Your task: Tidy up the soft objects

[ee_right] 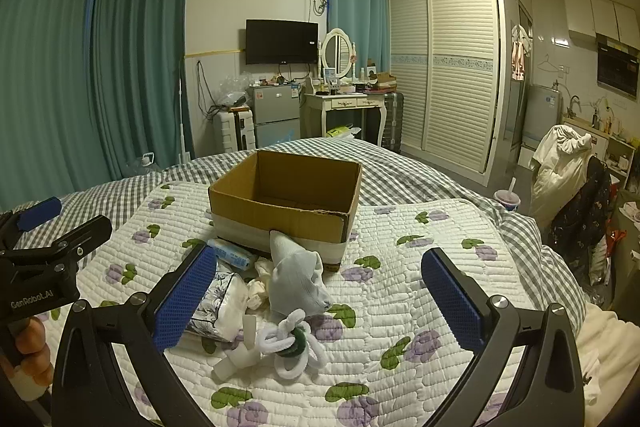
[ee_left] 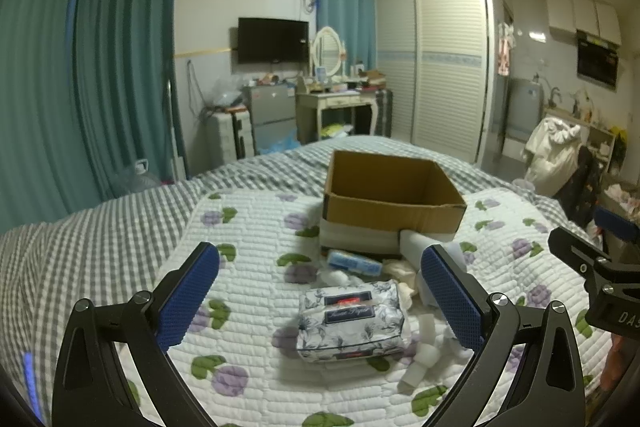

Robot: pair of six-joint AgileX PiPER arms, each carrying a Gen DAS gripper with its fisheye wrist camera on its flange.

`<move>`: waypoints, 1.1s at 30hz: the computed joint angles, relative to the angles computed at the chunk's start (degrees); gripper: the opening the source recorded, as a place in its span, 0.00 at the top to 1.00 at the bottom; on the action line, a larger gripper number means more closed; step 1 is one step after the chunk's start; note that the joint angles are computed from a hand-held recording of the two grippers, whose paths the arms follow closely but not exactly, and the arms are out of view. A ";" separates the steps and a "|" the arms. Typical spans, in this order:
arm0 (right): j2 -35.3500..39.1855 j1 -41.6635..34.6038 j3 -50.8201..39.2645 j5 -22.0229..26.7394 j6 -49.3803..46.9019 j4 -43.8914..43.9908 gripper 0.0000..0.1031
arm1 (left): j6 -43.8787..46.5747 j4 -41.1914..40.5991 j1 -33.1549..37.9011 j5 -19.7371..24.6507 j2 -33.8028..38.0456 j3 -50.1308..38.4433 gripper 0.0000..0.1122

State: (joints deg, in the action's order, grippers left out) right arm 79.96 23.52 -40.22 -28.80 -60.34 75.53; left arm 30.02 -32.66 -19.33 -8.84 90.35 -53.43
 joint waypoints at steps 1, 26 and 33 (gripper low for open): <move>0.01 0.03 0.10 -0.08 0.24 -0.20 0.00 | 1.08 -1.10 -0.08 -0.01 0.00 -0.06 0.08; 0.61 -0.65 -0.87 1.07 -1.84 1.26 0.00 | -2.99 2.73 0.47 0.51 0.02 0.13 0.08; 0.65 -0.46 -1.34 1.14 -3.30 2.63 0.00 | -2.86 2.53 0.42 0.46 -0.02 0.22 0.08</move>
